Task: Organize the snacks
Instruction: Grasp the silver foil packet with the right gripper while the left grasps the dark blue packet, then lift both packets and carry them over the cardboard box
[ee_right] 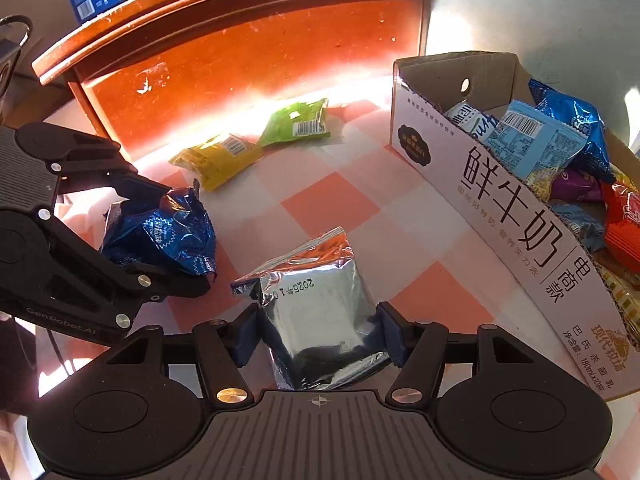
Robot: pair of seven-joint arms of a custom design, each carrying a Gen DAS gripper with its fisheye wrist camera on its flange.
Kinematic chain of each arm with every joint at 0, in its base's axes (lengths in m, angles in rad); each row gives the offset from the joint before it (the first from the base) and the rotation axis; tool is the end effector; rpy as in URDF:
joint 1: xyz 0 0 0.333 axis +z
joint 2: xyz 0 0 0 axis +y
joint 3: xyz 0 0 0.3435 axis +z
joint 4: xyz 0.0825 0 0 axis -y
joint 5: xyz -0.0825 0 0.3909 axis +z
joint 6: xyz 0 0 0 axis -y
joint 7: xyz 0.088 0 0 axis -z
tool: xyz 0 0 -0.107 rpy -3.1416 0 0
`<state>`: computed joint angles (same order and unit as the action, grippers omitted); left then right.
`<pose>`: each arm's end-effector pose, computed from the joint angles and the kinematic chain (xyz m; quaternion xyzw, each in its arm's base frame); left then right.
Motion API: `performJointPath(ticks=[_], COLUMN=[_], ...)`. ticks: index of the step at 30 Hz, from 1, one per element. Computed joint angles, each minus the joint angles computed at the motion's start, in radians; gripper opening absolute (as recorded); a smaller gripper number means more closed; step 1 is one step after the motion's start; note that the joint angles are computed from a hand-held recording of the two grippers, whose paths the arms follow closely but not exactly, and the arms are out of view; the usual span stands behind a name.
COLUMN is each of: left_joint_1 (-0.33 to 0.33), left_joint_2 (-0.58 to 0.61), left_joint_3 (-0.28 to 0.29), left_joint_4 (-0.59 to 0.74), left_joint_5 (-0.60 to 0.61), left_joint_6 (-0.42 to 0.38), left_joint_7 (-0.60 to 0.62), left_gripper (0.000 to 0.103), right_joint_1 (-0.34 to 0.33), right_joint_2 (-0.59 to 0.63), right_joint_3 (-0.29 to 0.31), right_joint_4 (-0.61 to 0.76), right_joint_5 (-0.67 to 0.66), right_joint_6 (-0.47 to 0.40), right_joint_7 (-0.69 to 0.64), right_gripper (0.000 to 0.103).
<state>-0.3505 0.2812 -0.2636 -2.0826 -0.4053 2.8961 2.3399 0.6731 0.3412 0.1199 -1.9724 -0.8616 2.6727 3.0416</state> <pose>0.5367 -0.3385 0.3726 -0.2761 0.9169 -0.2670 0.1087 0.4430 0.4751 0.3509 -0.6827 0.6708 -0.1638 0.2389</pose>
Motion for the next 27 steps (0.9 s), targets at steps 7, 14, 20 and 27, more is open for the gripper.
performJointPath(ticks=[7,14,20,27], left_joint_1=[-0.072,-0.184,-0.233,-0.316], left_joint_2=[0.011,0.025,0.039,0.075], left_joint_3=[0.068,0.179,0.199,0.248], left_joint_4=[0.014,0.036,0.067,0.141], left_joint_5=[0.068,0.178,0.185,0.148], left_joint_6=[0.1,0.196,0.266,0.292], left_joint_7=[-0.178,-0.374,-0.416,-0.458], left_gripper=[0.068,0.068,0.068,0.068], right_joint_1=[0.026,0.021,0.015,0.004], right_joint_2=[-0.042,-0.088,-0.123,-0.176], right_joint_3=[-0.03,-0.012,0.008,0.032], right_joint_4=[-0.009,-0.024,-0.034,-0.064], right_joint_5=[-0.125,-0.21,-0.265,-0.325], right_joint_6=[-0.029,-0.105,-0.199,-0.305], right_joint_7=[0.196,0.324,0.408,0.518], right_gripper=[0.061,0.061,0.061,0.061])
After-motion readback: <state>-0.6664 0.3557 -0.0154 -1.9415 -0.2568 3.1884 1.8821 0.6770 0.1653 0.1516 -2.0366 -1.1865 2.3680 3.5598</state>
